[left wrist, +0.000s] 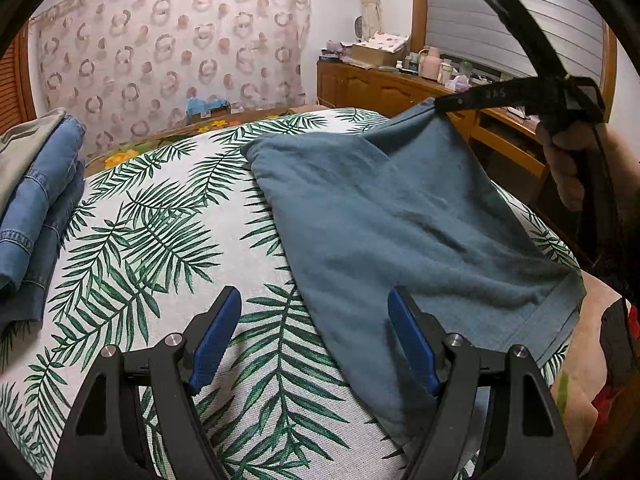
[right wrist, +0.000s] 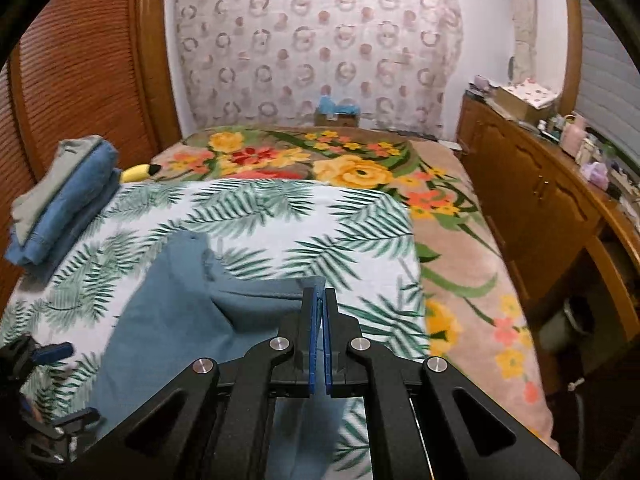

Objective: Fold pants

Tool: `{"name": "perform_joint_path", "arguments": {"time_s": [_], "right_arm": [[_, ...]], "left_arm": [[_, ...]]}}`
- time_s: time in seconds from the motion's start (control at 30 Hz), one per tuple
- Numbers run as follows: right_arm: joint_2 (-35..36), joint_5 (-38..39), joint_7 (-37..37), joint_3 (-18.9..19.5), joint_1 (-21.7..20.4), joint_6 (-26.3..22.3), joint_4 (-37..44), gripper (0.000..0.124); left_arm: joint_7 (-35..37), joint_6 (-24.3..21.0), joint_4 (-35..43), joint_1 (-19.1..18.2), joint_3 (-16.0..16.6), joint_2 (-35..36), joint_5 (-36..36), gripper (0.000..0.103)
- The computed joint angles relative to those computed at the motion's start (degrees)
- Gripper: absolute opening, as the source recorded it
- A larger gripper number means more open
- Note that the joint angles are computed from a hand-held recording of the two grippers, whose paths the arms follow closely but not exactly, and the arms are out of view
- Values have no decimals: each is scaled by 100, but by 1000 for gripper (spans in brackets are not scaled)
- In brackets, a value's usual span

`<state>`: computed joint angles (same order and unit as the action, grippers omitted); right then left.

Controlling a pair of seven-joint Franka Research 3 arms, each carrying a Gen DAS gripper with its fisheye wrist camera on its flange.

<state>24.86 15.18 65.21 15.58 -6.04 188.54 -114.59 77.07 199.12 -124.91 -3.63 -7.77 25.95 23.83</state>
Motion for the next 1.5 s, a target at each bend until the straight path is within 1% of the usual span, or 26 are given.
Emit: {"name": "perform_joint_path", "arguments": {"time_s": [0.07,0.17,0.2,0.3,0.4,0.5,0.53,0.63,0.67,0.7,0.77,0.9,0.97,1.0,1.03,1.07,1.1,1.13,1.17,1.23,1.3,1.33,1.37,1.4,1.43,1.5], "right_arm": [[25,98,113,-568,516,-49,72,2],[106,172,203,-924,803,-234,225,2],[134,189,204,-920,784,-329,288,2],[221,279,74,-659,551,-525,415,2],[210,382,-12,-644,526,-650,430,2],[161,346,108,-1147,970,-733,420,7],[130,315,151,-1299,1115,-697,368,12],[-14,230,216,-1582,1377,-608,136,24],[-36,226,202,-1544,1332,-637,101,25],[-102,244,176,-1464,1266,-612,-8,25],[-236,335,-61,-942,804,-510,-255,26],[-518,633,-662,398,-345,-337,-804,27],[-581,703,-971,1229,-1067,-229,-1067,28],[-579,695,-1081,1510,-1319,-231,-1144,28],[-580,676,-1152,1592,-1389,-290,-1177,28],[-587,655,-1183,1473,-1272,-358,-1189,28],[-597,608,-1162,1186,-1002,-395,-1190,28],[-584,566,-1163,1099,-932,-409,-1201,28],[-557,737,-1350,1212,-1013,-295,-1219,30],[-486,794,-1479,1728,-1541,-253,-1250,33],[-326,771,-1668,2488,-2305,-166,-1303,40],[-241,693,-1714,2776,-2580,-55,-1365,47],[-210,642,-1773,2865,-2655,84,-1431,49],[-245,529,-1659,2759,-2529,201,-1508,50],[-271,482,-1588,2690,-2467,234,-1538,51],[-205,304,-1469,2797,-2616,284,-1572,52]], "left_arm": [[-4,-4,0,0,0,-2,3,77],[7,7,-1,-30,26,0,-16,77],[5,-1,2,-17,16,0,-7,77],[0,-3,1,-8,9,-3,1,77],[3,-1,6,-27,23,3,-14,77],[6,-6,5,-22,21,0,-9,77],[0,-6,3,-5,6,-1,2,77],[1,-9,4,-13,13,-2,-4,77],[4,-12,6,-20,19,0,-8,77],[3,-12,9,-8,11,4,0,77],[3,-12,9,-8,11,4,0,77],[17,-13,8,-36,37,1,-18,77],[23,-11,6,-45,46,-1,-30,77],[26,-14,6,-45,45,0,-30,77],[27,-16,6,-45,43,-1,-32,77],[28,-29,10,-33,33,1,-22,77],[17,-46,17,3,0,4,3,77],[4,-73,27,51,-39,10,40,77],[-5,-96,22,75,-55,1,60,77],[2,-79,-6,53,-15,-18,44,77],[10,-82,1,35,2,-15,34,77],[14,-95,2,35,9,-16,32,77],[12,-116,13,43,1,-11,35,77],[-6,-156,18,125,-63,-7,89,77],[10,-167,35,26,-2,-2,31,77],[55,-35,-32,-87,122,-33,-58,77]]}}
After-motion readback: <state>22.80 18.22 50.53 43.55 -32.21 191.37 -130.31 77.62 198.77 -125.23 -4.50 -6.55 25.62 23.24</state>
